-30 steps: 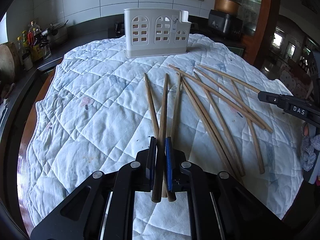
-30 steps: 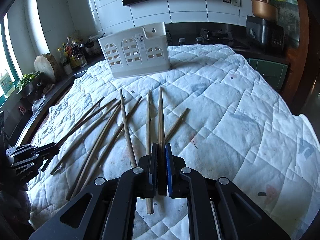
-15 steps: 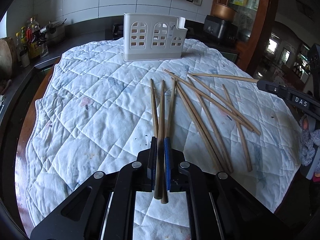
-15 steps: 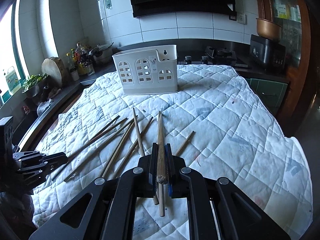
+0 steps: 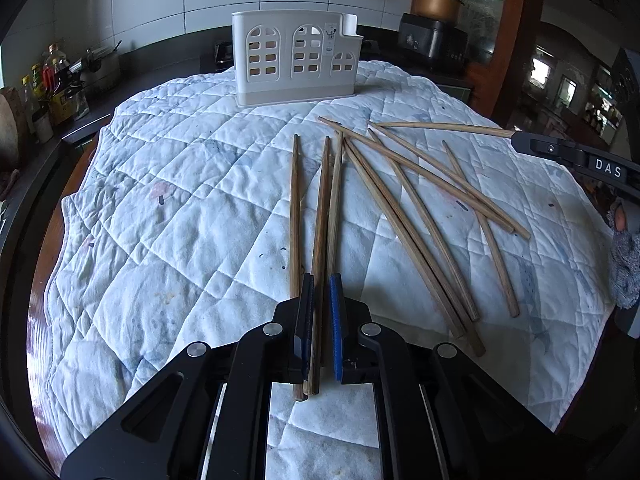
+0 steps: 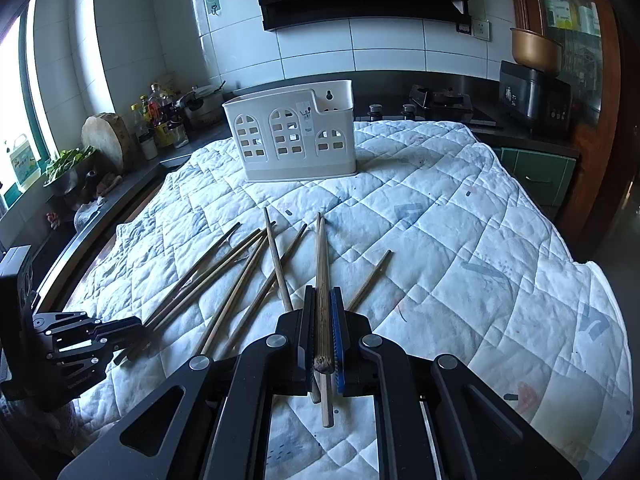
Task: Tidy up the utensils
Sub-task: 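Lift the held chopsticks off the quilt with both tools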
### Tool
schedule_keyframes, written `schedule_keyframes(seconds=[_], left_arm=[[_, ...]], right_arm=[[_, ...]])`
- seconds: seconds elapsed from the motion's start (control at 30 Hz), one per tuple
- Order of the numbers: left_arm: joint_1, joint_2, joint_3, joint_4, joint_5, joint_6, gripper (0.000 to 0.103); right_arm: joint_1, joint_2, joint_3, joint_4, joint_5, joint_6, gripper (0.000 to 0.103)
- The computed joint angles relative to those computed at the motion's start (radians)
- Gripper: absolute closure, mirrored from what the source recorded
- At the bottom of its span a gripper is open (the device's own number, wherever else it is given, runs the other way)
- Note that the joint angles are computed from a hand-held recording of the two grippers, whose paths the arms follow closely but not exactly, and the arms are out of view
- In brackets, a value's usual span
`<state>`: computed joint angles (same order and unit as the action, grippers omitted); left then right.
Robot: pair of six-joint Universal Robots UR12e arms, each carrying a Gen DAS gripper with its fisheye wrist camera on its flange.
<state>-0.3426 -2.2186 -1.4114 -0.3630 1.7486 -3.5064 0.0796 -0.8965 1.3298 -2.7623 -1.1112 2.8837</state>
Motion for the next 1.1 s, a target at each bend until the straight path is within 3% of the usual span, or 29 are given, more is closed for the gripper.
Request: schedule_keyframes(seconds=[0.27,0.43,0.6,1.1], left_arm=[[0.009,0.011,-0.021,0.005,0.03,-0.04,0.094],[0.019,0.013,-0.027,0.024,-0.012,-0.059,0.094],[0.023,-0.004,-0.001,-0.013,-0.03,-0.06,0.094],[0.027,-0.004,-0.005,-0.033,-0.045,-0.137,0.096]], right_arm=[[0.001,0.001,0.0,0.0,0.006,-0.001,0.096],[0.002,0.002,-0.002,0.005,0.005,-0.001,0.096],[0.003,0.003,-0.003,0.008,0.005,-0.003,0.096],[0.002,0.004,-0.007,0.011,0.012,-0.008,0.096]])
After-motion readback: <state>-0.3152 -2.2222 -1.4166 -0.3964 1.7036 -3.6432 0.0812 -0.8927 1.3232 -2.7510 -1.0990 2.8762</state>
